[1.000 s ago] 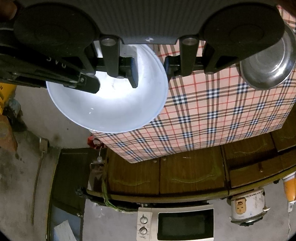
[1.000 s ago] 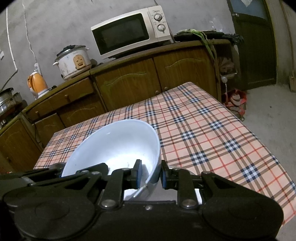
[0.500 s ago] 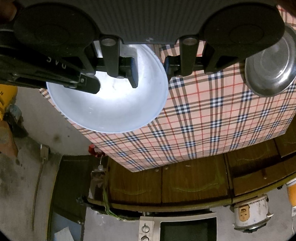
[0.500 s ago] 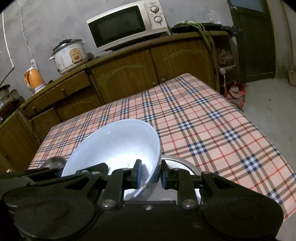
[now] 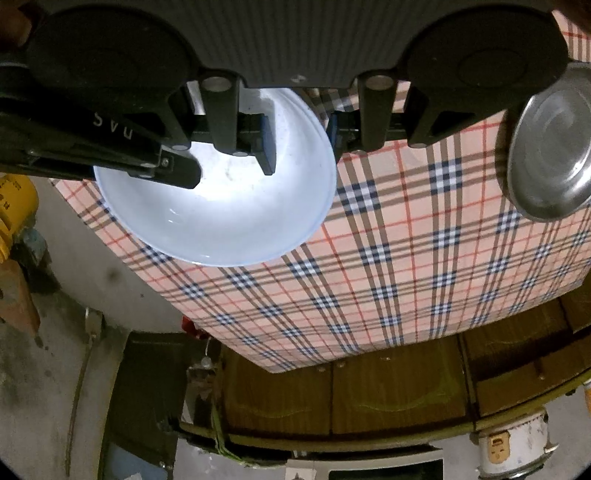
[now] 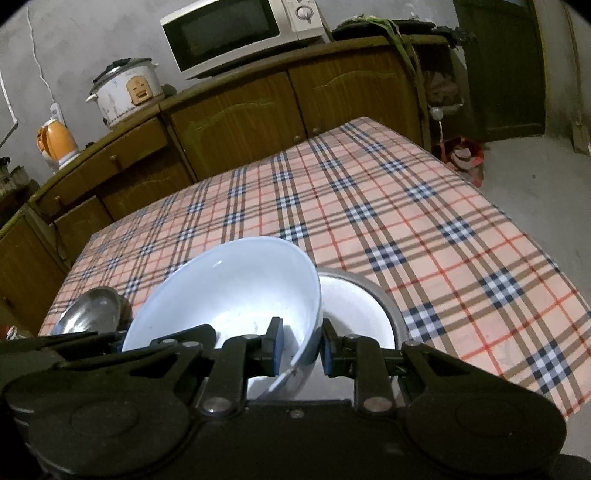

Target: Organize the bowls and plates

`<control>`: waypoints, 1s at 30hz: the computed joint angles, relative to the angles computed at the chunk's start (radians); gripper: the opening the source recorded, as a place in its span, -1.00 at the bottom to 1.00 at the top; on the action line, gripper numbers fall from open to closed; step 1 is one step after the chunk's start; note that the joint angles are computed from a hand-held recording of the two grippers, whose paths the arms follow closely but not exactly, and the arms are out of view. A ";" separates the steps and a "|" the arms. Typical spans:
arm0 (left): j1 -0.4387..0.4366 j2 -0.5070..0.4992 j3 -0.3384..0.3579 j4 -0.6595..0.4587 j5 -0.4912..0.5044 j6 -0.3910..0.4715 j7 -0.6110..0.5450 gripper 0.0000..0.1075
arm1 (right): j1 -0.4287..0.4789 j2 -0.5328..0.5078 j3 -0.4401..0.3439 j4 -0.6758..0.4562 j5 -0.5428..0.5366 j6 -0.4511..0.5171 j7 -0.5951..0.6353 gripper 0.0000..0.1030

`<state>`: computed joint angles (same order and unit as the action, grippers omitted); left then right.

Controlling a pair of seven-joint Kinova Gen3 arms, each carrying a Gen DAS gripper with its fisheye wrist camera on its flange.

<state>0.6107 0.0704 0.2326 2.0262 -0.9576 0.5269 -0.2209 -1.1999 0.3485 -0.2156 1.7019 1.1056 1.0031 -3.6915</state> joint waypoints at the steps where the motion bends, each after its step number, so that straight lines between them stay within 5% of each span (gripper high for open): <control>1: -0.001 0.001 0.000 0.002 0.002 -0.003 -0.003 -0.50 | 0.000 0.001 -0.001 0.001 -0.002 -0.001 -0.002 -0.46; 15: 0.008 0.025 -0.018 0.001 0.059 -0.029 -0.061 -0.50 | 0.001 0.004 0.000 0.029 -0.025 -0.021 -0.034 -0.46; 30: 0.074 0.074 -0.037 -0.036 -0.023 0.048 -0.038 -0.43 | 0.027 -0.008 0.004 0.087 0.009 -0.094 -0.125 -0.47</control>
